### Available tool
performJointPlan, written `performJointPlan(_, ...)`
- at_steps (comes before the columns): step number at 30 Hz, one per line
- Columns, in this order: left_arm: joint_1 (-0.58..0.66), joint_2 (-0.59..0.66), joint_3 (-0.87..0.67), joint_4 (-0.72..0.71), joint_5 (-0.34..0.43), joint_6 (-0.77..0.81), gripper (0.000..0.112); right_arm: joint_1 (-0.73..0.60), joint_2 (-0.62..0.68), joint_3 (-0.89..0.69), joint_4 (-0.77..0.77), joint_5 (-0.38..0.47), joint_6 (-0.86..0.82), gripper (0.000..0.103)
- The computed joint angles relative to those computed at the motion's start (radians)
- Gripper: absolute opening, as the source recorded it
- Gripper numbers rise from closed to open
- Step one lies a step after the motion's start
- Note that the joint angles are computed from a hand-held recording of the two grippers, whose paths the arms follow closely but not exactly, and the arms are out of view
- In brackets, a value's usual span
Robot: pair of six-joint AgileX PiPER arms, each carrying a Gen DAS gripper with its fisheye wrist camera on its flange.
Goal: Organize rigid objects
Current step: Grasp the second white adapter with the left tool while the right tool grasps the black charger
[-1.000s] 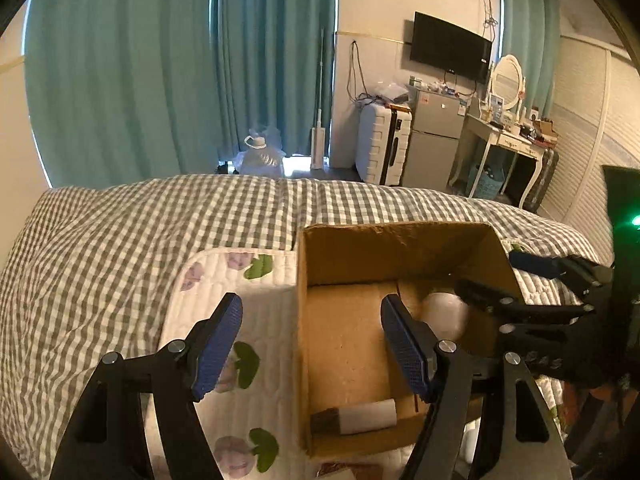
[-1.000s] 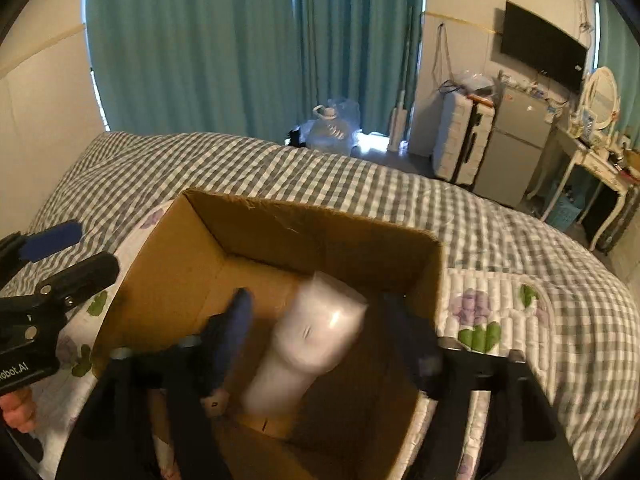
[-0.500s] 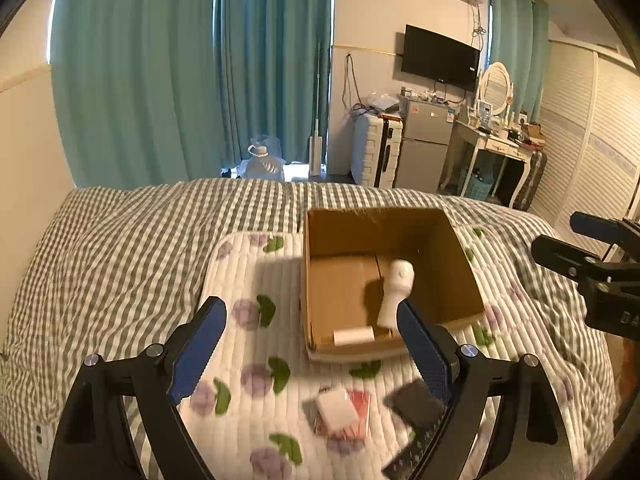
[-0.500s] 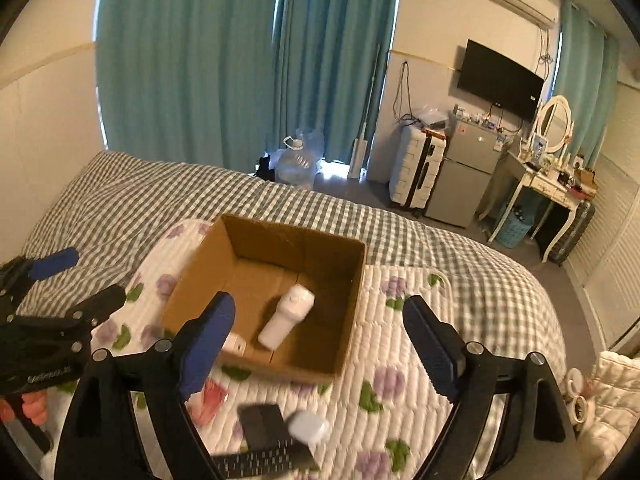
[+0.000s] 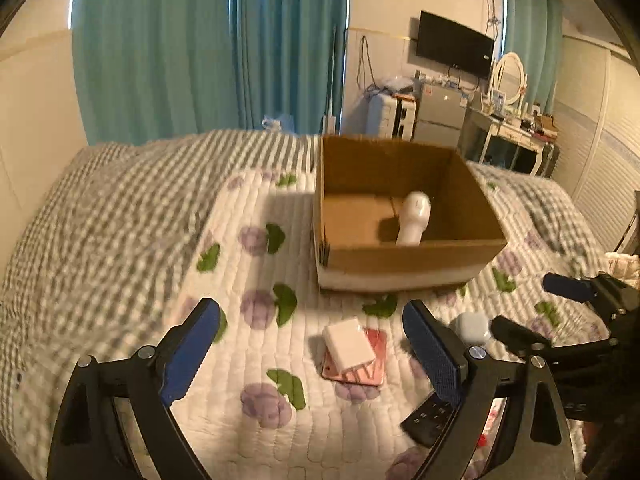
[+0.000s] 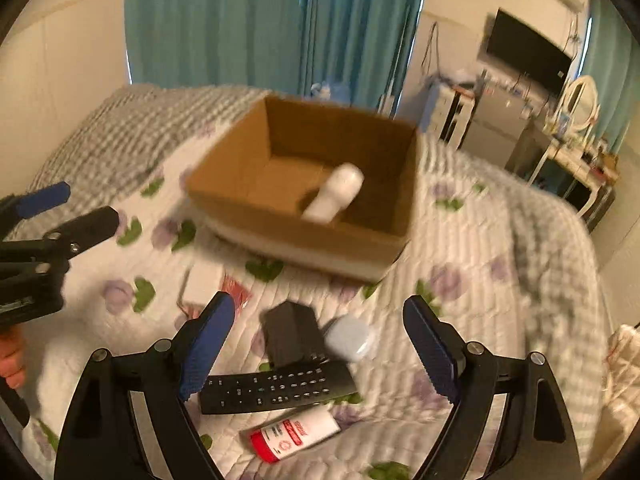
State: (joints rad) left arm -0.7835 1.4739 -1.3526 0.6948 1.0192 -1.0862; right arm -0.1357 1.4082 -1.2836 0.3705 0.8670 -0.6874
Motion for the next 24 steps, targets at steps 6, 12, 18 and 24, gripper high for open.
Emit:
performJointPlan(6, 0.033, 0.039, 0.099, -0.014, -0.077, -0.005, 0.094, 0.09, 0.104, 0.116, -0.1, -0.154, 0.045, 0.086)
performJointPlan(12, 0.04, 0.055, 0.125, -0.012, -0.088, 0.004, 0.094, 0.138, 0.208, 0.1, -0.166, -0.161, 0.093, 0.071)
performJointPlan(18, 0.043, 0.047, 0.141, -0.017, -0.107, 0.009, 0.094, 0.18, 0.279, 0.088, -0.25, -0.209, 0.159, 0.061)
performJointPlan(24, 0.056, 0.068, 0.124, -0.051, -0.1, 0.038, 0.094, 0.168, 0.338, 0.05, -0.262, -0.198, 0.206, 0.048)
